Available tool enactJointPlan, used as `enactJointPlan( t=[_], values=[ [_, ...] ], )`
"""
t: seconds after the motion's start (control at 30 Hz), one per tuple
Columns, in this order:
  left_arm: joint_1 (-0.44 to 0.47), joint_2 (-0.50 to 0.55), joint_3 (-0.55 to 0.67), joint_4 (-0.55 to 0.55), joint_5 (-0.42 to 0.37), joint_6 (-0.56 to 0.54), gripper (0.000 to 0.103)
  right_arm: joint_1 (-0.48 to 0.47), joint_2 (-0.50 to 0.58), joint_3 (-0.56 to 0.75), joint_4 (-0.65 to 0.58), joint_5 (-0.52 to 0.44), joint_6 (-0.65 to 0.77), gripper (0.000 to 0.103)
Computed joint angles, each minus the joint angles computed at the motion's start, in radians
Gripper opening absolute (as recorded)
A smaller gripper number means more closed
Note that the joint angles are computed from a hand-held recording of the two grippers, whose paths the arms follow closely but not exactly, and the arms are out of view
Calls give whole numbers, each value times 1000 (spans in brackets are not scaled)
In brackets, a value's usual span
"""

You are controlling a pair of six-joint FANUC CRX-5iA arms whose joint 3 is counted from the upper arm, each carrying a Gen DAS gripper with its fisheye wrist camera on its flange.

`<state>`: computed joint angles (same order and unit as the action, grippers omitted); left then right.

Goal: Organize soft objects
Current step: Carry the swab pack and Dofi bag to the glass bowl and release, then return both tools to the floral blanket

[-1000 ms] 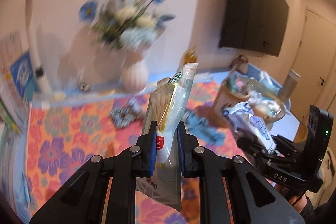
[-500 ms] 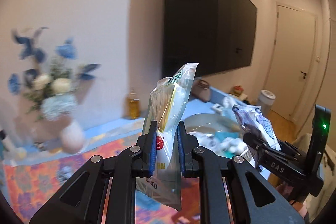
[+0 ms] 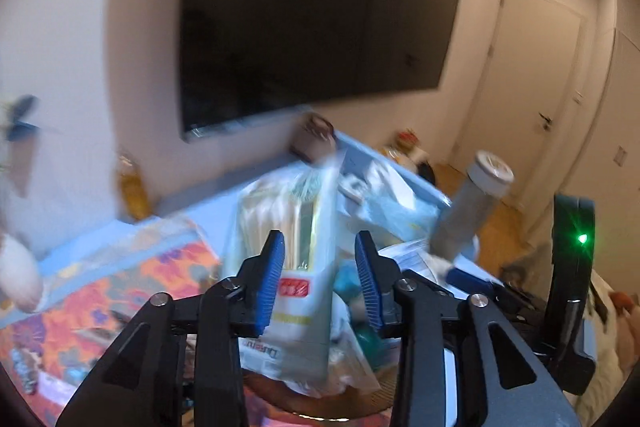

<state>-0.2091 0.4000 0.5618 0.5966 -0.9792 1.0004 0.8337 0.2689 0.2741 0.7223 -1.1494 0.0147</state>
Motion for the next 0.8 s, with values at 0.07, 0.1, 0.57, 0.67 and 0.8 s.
enactJointPlan(
  t=[0.07,0.1,0.57,0.67,0.8],
  values=[
    [-6,-2,-1,-29,-7,0,34,17,-1,-11,36,-26,7,69],
    [-5,-12,-16,-30,-10,-12,34,26,0,-14,55,-41,5,70],
    [236,-359,-370,127,126,-127,41,205,-3,17,192,-77,-34,84],
    [349,-454,-444,154,147,-146,41,260,42,83,231,-70,34,87],
    [478,-536,-460,28,167,-117,41,317,128,186,290,-57,118,97]
  ],
)
